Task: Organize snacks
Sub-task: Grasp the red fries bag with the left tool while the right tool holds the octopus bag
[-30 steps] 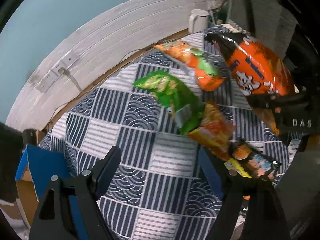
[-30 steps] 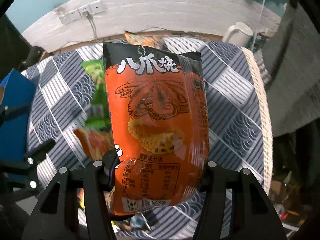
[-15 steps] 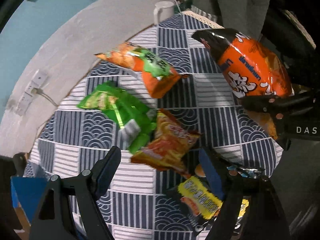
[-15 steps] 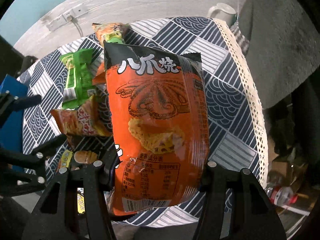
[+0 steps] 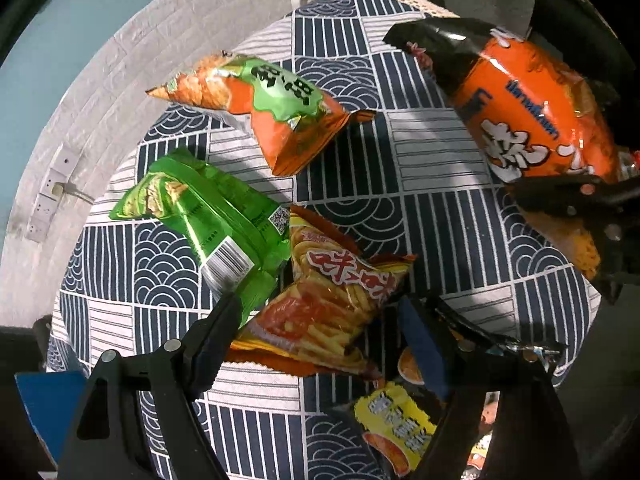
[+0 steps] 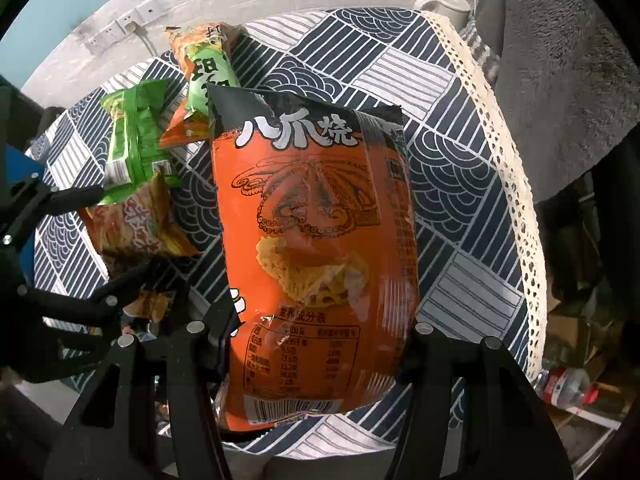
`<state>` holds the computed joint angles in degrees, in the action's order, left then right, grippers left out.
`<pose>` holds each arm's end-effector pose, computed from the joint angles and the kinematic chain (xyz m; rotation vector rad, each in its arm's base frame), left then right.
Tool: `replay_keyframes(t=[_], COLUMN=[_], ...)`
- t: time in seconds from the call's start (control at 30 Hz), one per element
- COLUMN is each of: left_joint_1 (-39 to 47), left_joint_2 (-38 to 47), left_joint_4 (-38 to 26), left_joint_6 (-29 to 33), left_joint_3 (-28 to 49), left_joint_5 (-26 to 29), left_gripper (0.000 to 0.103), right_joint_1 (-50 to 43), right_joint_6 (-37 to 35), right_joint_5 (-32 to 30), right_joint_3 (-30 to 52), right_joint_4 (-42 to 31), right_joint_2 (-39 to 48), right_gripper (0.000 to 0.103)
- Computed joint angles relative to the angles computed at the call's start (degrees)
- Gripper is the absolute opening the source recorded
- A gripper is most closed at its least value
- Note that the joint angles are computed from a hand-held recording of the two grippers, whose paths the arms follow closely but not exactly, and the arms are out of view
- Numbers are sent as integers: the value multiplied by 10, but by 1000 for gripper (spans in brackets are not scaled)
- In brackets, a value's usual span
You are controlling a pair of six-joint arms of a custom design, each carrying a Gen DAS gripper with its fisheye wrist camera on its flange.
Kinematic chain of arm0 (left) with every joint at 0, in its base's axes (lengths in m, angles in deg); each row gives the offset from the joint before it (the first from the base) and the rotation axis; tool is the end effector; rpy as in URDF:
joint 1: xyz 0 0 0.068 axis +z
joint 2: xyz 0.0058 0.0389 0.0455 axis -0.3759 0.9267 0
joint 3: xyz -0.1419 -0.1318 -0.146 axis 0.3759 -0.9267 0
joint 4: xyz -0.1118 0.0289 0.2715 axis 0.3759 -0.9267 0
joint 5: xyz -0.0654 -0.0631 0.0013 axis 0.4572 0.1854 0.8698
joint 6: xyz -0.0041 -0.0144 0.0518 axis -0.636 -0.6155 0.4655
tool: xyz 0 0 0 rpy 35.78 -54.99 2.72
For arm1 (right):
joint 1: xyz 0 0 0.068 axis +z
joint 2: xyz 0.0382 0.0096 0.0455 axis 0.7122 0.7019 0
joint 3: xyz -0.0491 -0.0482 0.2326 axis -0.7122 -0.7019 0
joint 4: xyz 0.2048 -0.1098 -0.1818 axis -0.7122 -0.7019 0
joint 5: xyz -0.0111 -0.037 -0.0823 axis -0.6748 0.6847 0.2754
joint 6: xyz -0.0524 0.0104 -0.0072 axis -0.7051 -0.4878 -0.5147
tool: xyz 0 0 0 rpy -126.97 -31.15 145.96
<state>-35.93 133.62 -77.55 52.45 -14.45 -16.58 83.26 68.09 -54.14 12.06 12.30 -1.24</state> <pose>0.2806 -0.0710 0.0580 1.3301 2.5532 0.0196 0.2310 0.1769 0.1122 0.3154 2.9597 0.1075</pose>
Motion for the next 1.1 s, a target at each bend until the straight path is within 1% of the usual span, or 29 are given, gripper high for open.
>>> replay_keyframes(t=[0.2, 0.27, 0.33, 0.43, 0.6, 0.73, 0.83, 1.0, 1.1], left_joint_1=[5, 8, 15, 23, 41, 58, 70, 103, 109], left_joint_2=[39, 56, 60, 60, 28, -14, -62, -106, -139], left_joint_4=[0, 2, 0, -7, -10, -23, -40, -73, -92], left_joint_6=[-1, -4, -7, -12, -12, -3, 3, 11, 5], left_joint_3=[22, 32, 36, 42, 33, 16, -5, -5, -8], left_joint_5=[8, 10, 20, 32, 48, 59, 70, 92, 94], left_gripper=[81, 77, 65, 60, 55, 54, 54, 53, 53], right_joint_1=[-4, -4, -3, -1, 5, 15, 17, 34, 44], right_joint_6=[-7, -9, -10, -12, -12, -14, -12, -5, -3], right_joint_5=[-6, -8, -7, -6, 1, 15, 19, 33, 43], right_joint_3=[3, 8, 12, 17, 27, 40, 40, 53, 71], right_joint_4=[6, 8, 9, 7, -2, -15, -18, -38, -51], right_joint_2=[15, 23, 29, 34, 35, 39, 31, 16, 14], right_gripper=[57, 57, 57, 57, 56, 56, 55, 55, 55])
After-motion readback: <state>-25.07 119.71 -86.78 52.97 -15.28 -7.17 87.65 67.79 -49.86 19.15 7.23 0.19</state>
